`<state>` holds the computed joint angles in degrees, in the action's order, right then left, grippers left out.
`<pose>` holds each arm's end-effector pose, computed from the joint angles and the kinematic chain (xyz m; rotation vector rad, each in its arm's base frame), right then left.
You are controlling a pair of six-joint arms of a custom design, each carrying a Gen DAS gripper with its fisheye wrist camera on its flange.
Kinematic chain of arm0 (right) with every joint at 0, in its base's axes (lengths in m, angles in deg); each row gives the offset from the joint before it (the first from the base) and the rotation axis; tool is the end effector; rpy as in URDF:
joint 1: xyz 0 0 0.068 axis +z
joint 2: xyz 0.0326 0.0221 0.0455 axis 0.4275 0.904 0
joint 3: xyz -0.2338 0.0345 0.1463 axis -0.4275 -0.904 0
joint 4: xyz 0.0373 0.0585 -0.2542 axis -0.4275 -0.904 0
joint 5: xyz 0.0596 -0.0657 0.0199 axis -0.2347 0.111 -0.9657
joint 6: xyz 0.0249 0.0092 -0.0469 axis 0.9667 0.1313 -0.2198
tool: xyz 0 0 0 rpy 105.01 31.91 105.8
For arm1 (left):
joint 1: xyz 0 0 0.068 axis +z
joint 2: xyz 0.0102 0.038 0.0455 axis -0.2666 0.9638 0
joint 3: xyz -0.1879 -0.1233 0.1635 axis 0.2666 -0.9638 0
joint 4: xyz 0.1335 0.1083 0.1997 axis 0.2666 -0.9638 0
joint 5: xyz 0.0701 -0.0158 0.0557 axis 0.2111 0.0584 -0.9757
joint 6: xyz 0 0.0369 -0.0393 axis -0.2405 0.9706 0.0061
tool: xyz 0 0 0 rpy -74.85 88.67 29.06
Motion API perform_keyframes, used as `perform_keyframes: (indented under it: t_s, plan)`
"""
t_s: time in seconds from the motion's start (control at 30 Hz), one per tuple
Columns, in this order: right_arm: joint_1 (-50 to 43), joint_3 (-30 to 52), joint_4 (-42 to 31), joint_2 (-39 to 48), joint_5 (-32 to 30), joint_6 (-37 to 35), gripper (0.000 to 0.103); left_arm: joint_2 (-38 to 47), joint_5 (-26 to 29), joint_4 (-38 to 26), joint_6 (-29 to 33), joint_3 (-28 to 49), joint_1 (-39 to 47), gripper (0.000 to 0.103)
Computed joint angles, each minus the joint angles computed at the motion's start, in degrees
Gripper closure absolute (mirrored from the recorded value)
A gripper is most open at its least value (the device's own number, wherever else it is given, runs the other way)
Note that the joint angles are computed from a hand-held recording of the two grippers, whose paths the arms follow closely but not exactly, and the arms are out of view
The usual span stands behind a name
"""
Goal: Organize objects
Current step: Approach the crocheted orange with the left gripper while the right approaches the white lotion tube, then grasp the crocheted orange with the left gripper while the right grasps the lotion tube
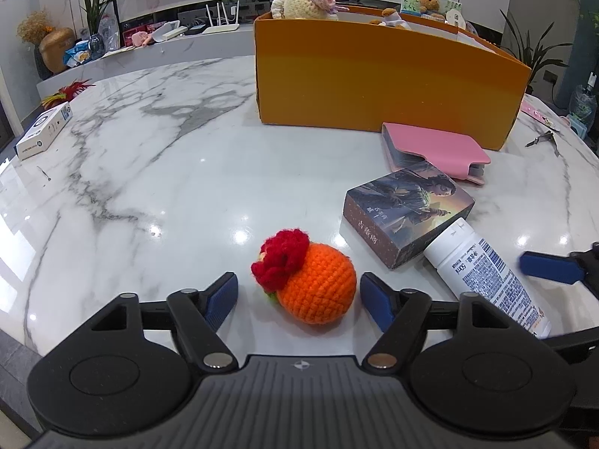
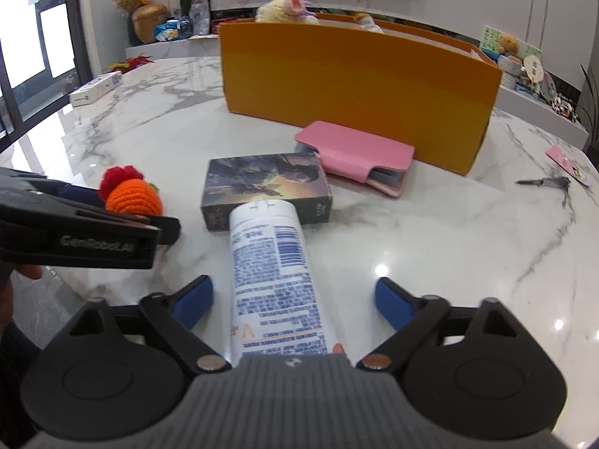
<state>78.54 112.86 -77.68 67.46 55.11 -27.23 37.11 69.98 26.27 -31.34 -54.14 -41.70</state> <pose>0.2074 0.2545 0.1276 -0.4494 2.2771 0.1776 0.1934 -0.0827 0.1258 -0.0016 2.4206 0.0371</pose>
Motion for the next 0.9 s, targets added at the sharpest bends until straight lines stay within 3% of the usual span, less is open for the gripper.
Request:
perform_keyframes:
  t_s: [0.1,0.13,0.6,0.9]
  plan:
    - [0.22,-0.18,0.29,-0.4,-0.25,-0.82,0.046,-0.9,-0.18,-0.23,-0.05,-0.38,-0.02,0.043]
    - [0.31,-0.25,0.38,-0.51,-0.27,-1.15,0.05,-0.99,-0.15,-0.24,0.05,-0.44,-0.01,0.043]
    - [1.22,-0.61,-0.21,-1.47,0.81,-2.54,0.053,-3.61,1.7,-1.14,-0.01,-1.24,0.9,0.047]
    - [0.44,-2.55,-0.77,-5.62,-0.92,0.75,0.053,-7.54,0.53,-2.89,0.92,-1.73,-1.37,0.048]
